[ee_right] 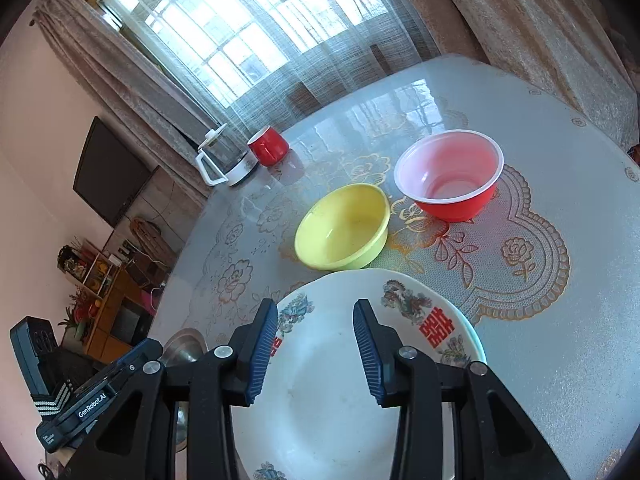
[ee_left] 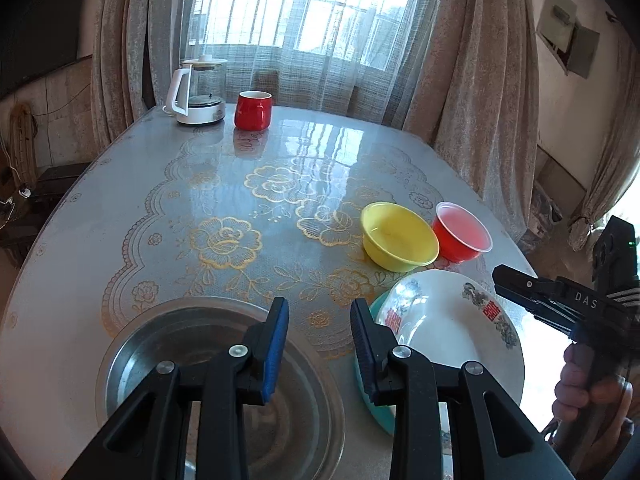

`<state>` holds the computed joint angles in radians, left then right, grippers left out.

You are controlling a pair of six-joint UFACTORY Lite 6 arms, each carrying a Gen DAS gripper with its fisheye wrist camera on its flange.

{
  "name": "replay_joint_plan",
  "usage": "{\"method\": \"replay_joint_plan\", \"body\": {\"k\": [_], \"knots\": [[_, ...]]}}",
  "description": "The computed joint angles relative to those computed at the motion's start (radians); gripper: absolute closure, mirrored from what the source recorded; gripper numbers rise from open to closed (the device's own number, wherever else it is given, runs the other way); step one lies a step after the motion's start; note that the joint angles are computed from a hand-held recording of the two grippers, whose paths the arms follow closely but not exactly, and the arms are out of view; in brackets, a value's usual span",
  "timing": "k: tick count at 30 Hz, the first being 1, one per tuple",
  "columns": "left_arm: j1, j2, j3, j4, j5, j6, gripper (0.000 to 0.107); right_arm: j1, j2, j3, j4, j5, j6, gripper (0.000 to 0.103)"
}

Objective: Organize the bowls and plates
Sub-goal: 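Reach and grasp the yellow bowl rim with the left gripper, then lift the yellow bowl and carry it over the steel bowl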

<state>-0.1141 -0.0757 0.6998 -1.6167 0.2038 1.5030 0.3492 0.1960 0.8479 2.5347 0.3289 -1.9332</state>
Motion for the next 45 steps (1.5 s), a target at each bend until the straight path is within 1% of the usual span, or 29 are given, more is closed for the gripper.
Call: {"method": "replay_joint_plan", "body": {"k": [1, 2, 3, 5, 6, 8, 9, 11, 14, 18, 19, 20, 22, 24, 26, 29, 31, 33, 35, 38, 42, 45], "knots": [[-0.017, 0.037, 0.037, -0.004, -0.003, -0.006, 0.068, -0.02, 0.024, 0.021, -0.055, 0.004, 0.06, 0.069], [-0.028, 0.074, 0.075, 0.017, 0.001, -0.033, 0.059, -0.042, 0.053, 0.053, -0.126, 0.001, 0.133, 0.07], [-0.039, 0.113, 0.117, 0.067, 0.004, -0.1, 0.057, -0.063, 0.083, 0.087, -0.183, -0.005, 0.193, 0.071], [-0.06, 0.18, 0.191, 0.131, 0.014, -0.191, 0.057, -0.088, 0.139, 0.152, -0.258, -0.015, 0.273, 0.075], [-0.07, 0.219, 0.233, 0.178, 0.016, -0.242, 0.057, -0.1, 0.165, 0.182, -0.304, -0.011, 0.319, 0.075], [-0.087, 0.298, 0.322, 0.309, 0.011, -0.402, 0.057, -0.116, 0.217, 0.247, -0.403, -0.02, 0.432, 0.076], [-0.088, 0.335, 0.363, 0.333, 0.024, -0.44, 0.057, -0.121, 0.241, 0.279, -0.442, -0.027, 0.477, 0.078], [-0.09, 0.403, 0.442, 0.409, 0.043, -0.539, 0.058, -0.128, 0.29, 0.337, -0.497, -0.03, 0.537, 0.078], [-0.102, 0.502, 0.562, 0.577, 0.053, -0.753, 0.058, -0.13, 0.349, 0.409, -0.574, -0.049, 0.629, 0.078], [-0.106, 0.632, 0.719, 0.74, 0.1, -0.96, 0.059, -0.132, 0.414, 0.48, -0.682, -0.064, 0.756, 0.078], [-0.109, 0.662, 0.755, 0.785, 0.106, -1.015, 0.062, -0.133, 0.425, 0.491, -0.698, -0.065, 0.774, 0.078], [-0.109, 0.692, 0.791, 0.813, 0.119, -1.053, 0.069, -0.132, 0.435, 0.5, -0.712, -0.067, 0.79, 0.078], [-0.113, 0.738, 0.845, 0.829, 0.14, -1.083, 0.073, -0.132, 0.455, 0.522, -0.736, -0.066, 0.816, 0.081], [-0.121, 0.782, 0.897, 0.849, 0.149, -1.115, 0.075, -0.136, 0.475, 0.546, -0.777, -0.062, 0.861, 0.081], [-0.129, 0.836, 0.967, 0.919, 0.17, -1.196, 0.075, -0.136, 0.498, 0.575, -0.829, -0.06, 0.912, 0.082], [-0.137, 0.908, 1.054, 0.96, 0.194, -1.255, 0.075, -0.133, 0.52, 0.601, -0.89, -0.065, 0.976, 0.083], [-0.143, 0.96, 1.118, 1.011, 0.207, -1.314, 0.076, -0.129, 0.542, 0.63, -0.951, -0.07, 1.035, 0.087], [-0.146, 1.005, 1.168, 1.03, 0.224, -1.338, 0.086, -0.126, 0.561, 0.651, -0.994, -0.07, 1.073, 0.091], [-0.142, 1.019, 1.176, 0.95, 0.234, -1.271, 0.096, -0.121, 0.572, 0.665, -1.006, -0.07, 1.078, 0.092], [-0.156, 0.989, 1.131, 0.979, 0.188, -1.289, 0.096, -0.109, 0.567, 0.667, -1.051, -0.088, 1.103, 0.092], [-0.139, 0.942, 1.07, 0.898, 0.172, -1.206, 0.096, -0.11, 0.555, 0.655, -1.006, -0.076, 1.052, 0.092], [-0.138, 0.874, 0.995, 0.898, 0.132, -1.186, 0.096, -0.097, 0.544, 0.661, -1.019, -0.074, 1.067, 0.092]]}}
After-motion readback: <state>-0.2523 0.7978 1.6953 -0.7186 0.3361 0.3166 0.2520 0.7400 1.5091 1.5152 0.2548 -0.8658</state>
